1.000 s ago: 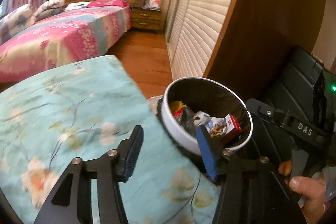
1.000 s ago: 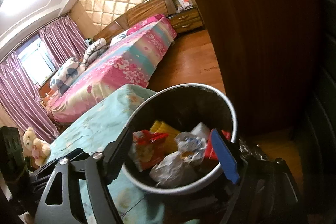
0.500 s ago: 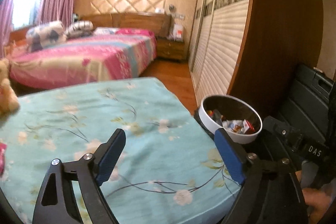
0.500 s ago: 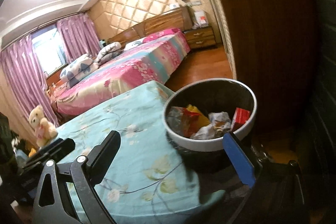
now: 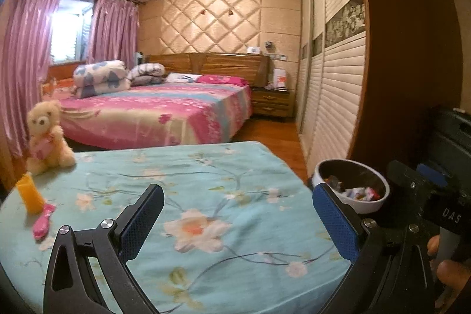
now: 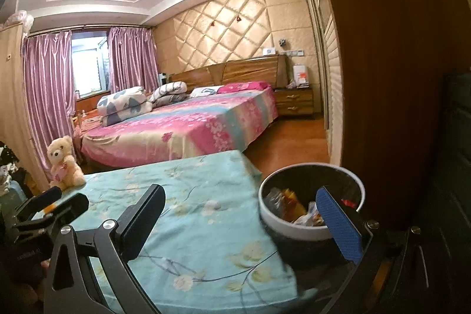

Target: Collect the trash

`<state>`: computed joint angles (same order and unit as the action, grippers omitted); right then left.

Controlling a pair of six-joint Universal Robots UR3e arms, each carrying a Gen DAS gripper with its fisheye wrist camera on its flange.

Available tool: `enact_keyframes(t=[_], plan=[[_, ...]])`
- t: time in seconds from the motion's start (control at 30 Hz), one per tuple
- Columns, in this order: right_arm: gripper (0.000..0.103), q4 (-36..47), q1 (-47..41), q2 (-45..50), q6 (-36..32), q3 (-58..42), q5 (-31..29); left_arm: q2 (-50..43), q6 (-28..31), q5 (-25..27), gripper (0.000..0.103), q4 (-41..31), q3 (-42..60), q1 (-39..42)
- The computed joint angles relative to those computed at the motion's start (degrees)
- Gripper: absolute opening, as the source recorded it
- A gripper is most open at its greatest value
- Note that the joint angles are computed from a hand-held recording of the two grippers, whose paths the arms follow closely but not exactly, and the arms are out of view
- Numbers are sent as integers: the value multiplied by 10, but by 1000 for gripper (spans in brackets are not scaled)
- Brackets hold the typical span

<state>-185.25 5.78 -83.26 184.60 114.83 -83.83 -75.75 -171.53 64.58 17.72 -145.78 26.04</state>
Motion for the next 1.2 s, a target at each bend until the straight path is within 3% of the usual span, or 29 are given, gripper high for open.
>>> enact_keyframes(t=[0.13, 0.43, 0.77, 1.2], plan=[[103, 7, 6, 12, 1, -8, 1, -25, -8, 46, 102, 24, 8, -30], [103, 0, 16, 12, 3, 2, -4, -56, -17, 86, 102, 49, 25, -63], [103, 0, 14, 7, 8, 7, 3, -68, -4, 87, 102, 82, 11, -65], [103, 10, 13, 3, 10, 5, 10, -73, 4, 81, 102, 72, 18, -57]])
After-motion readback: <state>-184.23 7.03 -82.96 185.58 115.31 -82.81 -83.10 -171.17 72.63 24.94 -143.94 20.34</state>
